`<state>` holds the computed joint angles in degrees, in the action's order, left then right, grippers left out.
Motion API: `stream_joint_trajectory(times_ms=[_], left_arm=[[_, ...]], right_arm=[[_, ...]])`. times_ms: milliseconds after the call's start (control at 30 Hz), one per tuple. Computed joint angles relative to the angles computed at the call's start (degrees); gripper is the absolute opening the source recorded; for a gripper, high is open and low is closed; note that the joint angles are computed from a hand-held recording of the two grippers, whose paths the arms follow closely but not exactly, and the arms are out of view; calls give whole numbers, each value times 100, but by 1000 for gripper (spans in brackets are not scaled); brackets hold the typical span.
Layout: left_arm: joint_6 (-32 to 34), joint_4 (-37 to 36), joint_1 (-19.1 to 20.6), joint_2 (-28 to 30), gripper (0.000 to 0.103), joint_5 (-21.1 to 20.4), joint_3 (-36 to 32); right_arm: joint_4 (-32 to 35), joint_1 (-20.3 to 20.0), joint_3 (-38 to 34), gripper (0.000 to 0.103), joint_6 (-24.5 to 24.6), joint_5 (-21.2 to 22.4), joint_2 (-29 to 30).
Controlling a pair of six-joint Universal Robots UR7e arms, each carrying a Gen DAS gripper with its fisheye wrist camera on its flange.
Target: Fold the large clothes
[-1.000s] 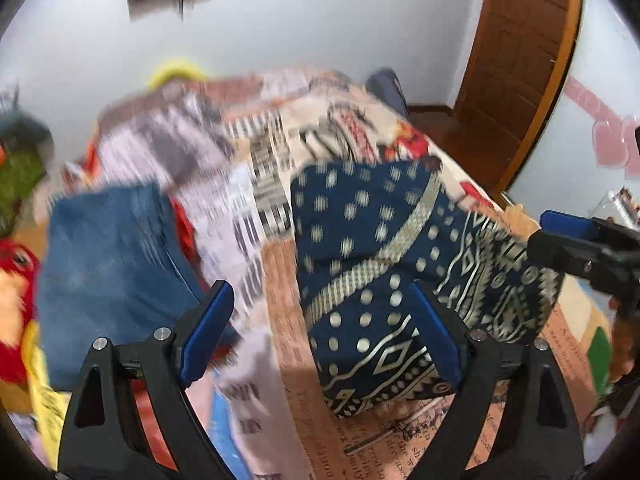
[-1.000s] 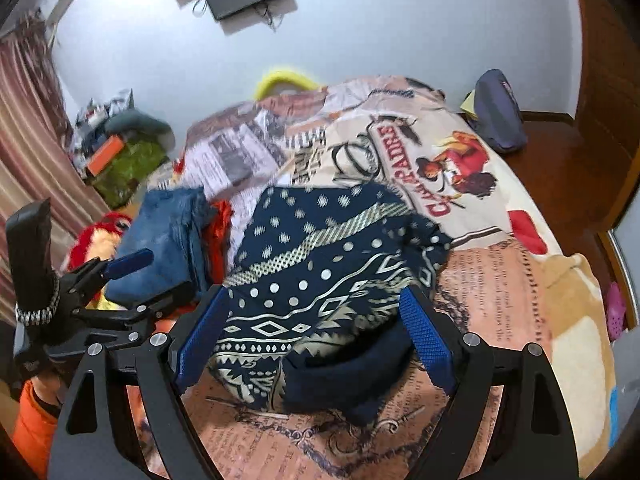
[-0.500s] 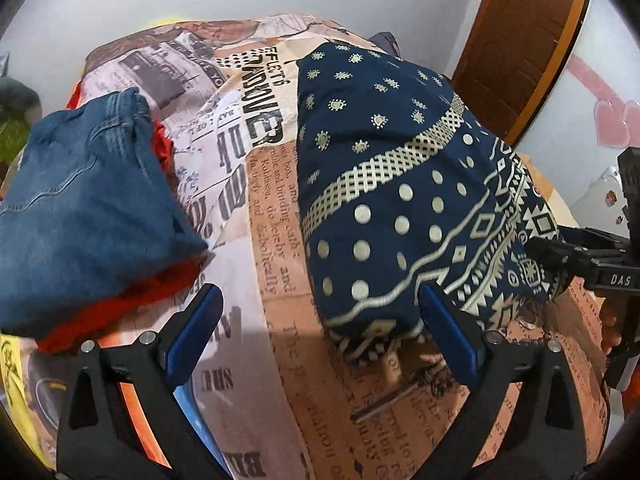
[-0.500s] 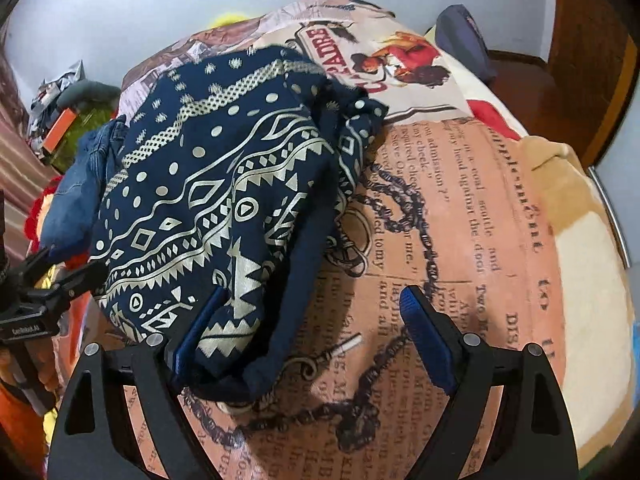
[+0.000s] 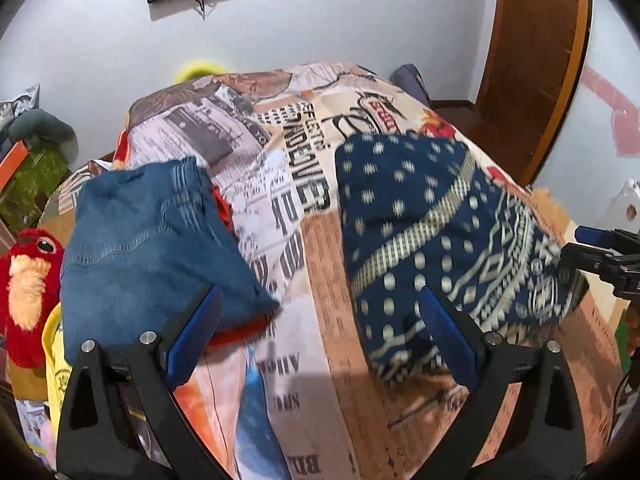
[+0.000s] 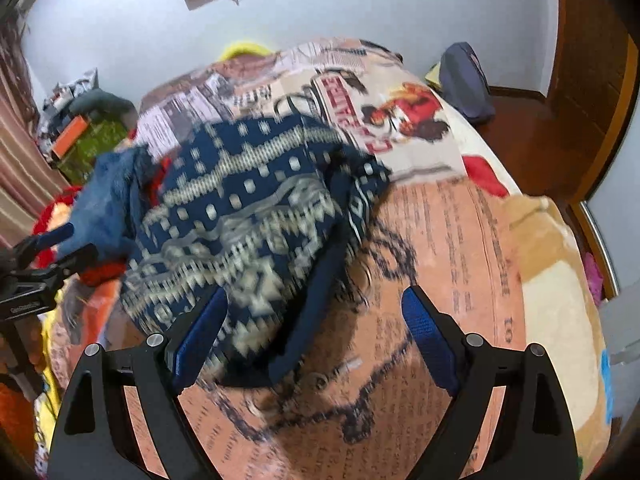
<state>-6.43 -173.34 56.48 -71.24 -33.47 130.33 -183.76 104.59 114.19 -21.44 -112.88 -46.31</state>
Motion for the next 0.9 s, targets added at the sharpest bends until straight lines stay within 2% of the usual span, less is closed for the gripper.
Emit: stream_joint_trajectory(times_ms=[100,133,267,333,400,467,567,733,900], left_arm=[[132,75,203,138,99,-357,-346],[122,148,285,163,99,-592,-453],[-54,631,791,383,99,-1613,-1027],[-167,948,1082,530,99,-2158,-1344],[-249,1179,1340,676,99,-2653,-1611],[-351,1303,1585,731,99,-3274,-1778],[-509,1342,1940,885,99,-4120,-2018],[-576,1475,2196,1112,101,-4781,-2315],[-707,1540,2334,1259,101,-5166,-2482]], right_arm=[[177,-34,-222,87,131,336,30],[267,-63,-292,88,199,447,50],[752,-275,-747,88,432,790,309],[1047,-376,-947,88,536,810,428],[1505,-572,-1215,88,814,970,561],[1977,-808,-1431,88,1159,1284,645],[2524,-1078,-1656,88,1280,1881,703],[2762,-1257,-1881,90,1266,2420,860],[2861,-1222,-2047,86,1298,2538,963]])
